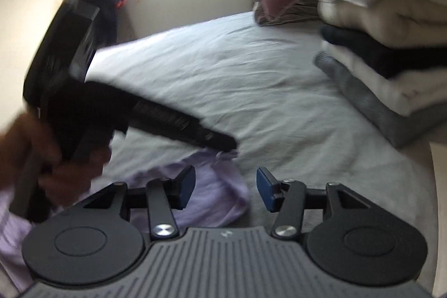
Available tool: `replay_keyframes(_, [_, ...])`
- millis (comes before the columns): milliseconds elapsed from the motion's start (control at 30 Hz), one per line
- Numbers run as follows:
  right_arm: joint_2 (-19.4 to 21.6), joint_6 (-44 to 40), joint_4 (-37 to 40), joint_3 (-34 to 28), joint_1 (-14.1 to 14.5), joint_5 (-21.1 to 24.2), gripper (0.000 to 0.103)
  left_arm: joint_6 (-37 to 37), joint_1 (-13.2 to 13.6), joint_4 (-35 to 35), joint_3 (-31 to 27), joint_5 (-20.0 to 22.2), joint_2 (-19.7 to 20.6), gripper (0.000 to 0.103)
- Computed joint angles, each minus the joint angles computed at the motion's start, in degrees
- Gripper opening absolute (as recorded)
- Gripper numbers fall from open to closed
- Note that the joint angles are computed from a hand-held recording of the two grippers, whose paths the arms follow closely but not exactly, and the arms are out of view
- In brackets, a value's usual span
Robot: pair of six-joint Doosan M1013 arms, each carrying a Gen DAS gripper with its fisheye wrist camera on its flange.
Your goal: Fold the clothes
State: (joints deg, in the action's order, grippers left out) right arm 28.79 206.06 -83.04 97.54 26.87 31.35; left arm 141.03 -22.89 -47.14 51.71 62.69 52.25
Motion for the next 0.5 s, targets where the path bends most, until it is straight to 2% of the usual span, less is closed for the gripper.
replay_keyframes(67, [1.6,-9.4,4.8,-2.1,0.6,2.9,0.050,0.1,0.2,-1.6,0.4,-0.2,-0.2,0.036])
replay_keyframes(100, [1.8,-9.8,5.3,-2.4,0.7,3.6,0.046,0.0,0.2,-1.8,0.5,-0.3,-0.2,0.037])
replay_keyframes(167, [2.2,-10.3,5.8,-2.8,0.9,5.2,0.012,-0.6,0.3,-1.1,0.4,-0.6,-0.3,0.038])
replay_keyframes(200, [2.1,-9.2,5.7,-2.7,0.8,5.6,0.007,-0.9,0.4,-0.7,0.2,-0.5,-0.2,0.038])
replay_keyframes(267, [1.0,-1.6,4.1,-1.2,0.1,4.9,0.003,-1.6,0.6,-0.1,-0.3,0.0,0.1,0.038])
replay_keyframes(367, [-1.3,14.8,-3.8,2.5,-0.8,2.3,0.001,-0.6,0.7,-0.2,-0.6,1.4,0.4,0.038])
replay_keyframes(433, [-2.3,22.6,-8.4,4.3,-1.0,1.7,0.001,1.1,0.5,-0.3,-0.1,1.7,0.3,0.036])
replay_keyframes(467, [-2.7,25.6,-10.3,4.9,-1.1,1.5,0.001,1.5,0.4,-0.6,0.0,2.2,0.3,0.022])
replay_keyframes(500, [-3.0,27.8,-11.5,5.3,-1.1,1.4,0.001,1.8,0.3,-0.7,0.3,2.5,0.3,0.001])
